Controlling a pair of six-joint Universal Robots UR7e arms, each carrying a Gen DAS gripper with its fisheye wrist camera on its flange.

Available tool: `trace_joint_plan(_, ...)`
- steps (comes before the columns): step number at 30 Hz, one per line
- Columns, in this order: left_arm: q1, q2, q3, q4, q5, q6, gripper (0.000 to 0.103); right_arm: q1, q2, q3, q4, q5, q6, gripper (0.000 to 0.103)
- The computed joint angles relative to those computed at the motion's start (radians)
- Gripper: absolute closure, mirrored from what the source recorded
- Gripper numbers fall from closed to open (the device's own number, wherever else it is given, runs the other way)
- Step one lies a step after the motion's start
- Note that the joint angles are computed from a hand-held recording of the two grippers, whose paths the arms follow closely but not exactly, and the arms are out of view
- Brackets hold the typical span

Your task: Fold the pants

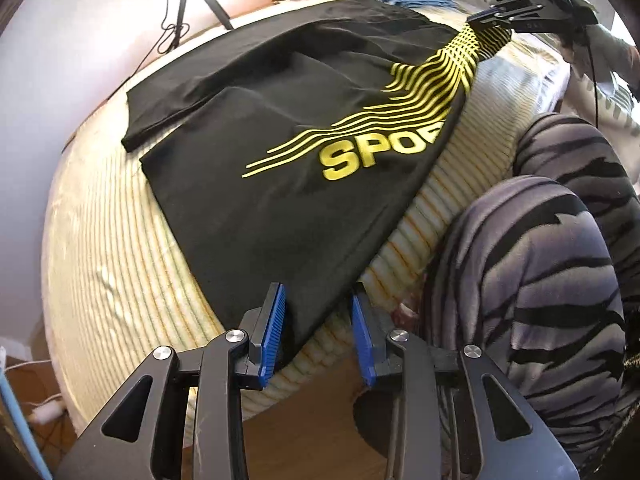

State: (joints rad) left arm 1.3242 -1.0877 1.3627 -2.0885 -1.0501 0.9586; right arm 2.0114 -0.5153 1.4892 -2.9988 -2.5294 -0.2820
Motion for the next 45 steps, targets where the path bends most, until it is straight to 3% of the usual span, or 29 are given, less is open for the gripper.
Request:
trace_joint_plan(2,0.005,0.008,-0.021,0.019,-0.013,-0.019,0.082,0.003,0.000,-0.003,0.002,0.006,0.008,0.096)
trace_joint_plan(3,0.006,0.008,-0.018,0.006,-0.014,-0.013,0.097,0.005,0.001,-0.003,-0.005,0.004,0.002,0.096)
trace_joint_plan(6,0.005,-0.005,0.014,-0.066,-0.028,0.031,0.102,0.007,-0.002,0.009,-0.023,0.013,-0.015,0.096)
trace_joint_plan(9,0.005,-0.024,0.029,-0.151,-0.088,0.030,0.102,0.013,-0.008,0.033,-0.051,0.010,-0.011,0.096)
trace_joint_plan(14,0.005,-0.021,-0.037,-0.219,-0.212,-0.055,0.103,0.043,0.008,0.030,-0.184,-0.026,-0.092,0.097)
trace_joint_plan(19,-0.002,0.021,-0.104,-0.268,-0.250,-0.062,0.103,0.063,0.041,-0.039,-0.296,-0.054,-0.201,0.097)
trace_joint_plan(27,-0.011,0.103,-0.205,-0.295,-0.271,-0.040,0.103,0.065,0.094,-0.181,-0.372,-0.082,-0.347,0.099)
trace_joint_plan(28,-0.011,0.115,-0.226,-0.281,-0.279,-0.048,0.103,0.063,0.084,-0.179,-0.340,-0.077,-0.313,0.099)
trace_joint_plan(31,-0.010,0.138,-0.253,-0.262,-0.263,-0.047,0.103,0.037,-0.039,-0.063,-0.107,0.119,-0.105,0.099)
trace_joint_plan(32,-0.008,0.142,-0.256,-0.264,-0.264,-0.039,0.103,0.035,-0.054,-0.045,-0.056,0.137,-0.087,0.099)
trace_joint_plan(34,-0.005,0.156,-0.280,-0.243,-0.266,-0.041,0.103,0.028,-0.066,-0.014,-0.007,0.165,-0.090,0.082)
trace_joint_plan(35,-0.003,0.161,-0.283,-0.245,-0.261,-0.042,0.103,0.023,-0.070,-0.002,0.023,0.177,-0.081,0.049)
trace_joint_plan(36,-0.002,0.167,-0.292,-0.235,-0.258,-0.046,0.103,0.023,-0.070,0.007,0.034,0.175,-0.080,0.029)
trace_joint_plan(40,-0.001,0.183,-0.312,-0.223,-0.247,-0.049,0.103,0.010,-0.095,0.071,0.070,0.284,-0.078,0.029)
trace_joint_plan(43,-0.002,0.189,-0.319,-0.220,-0.245,-0.050,0.103,0.017,-0.071,0.066,0.125,0.258,-0.105,0.029)
trace_joint_plan(45,-0.002,0.189,-0.321,-0.217,-0.246,-0.050,0.103,0.026,-0.028,0.043,0.158,0.179,-0.141,0.029)
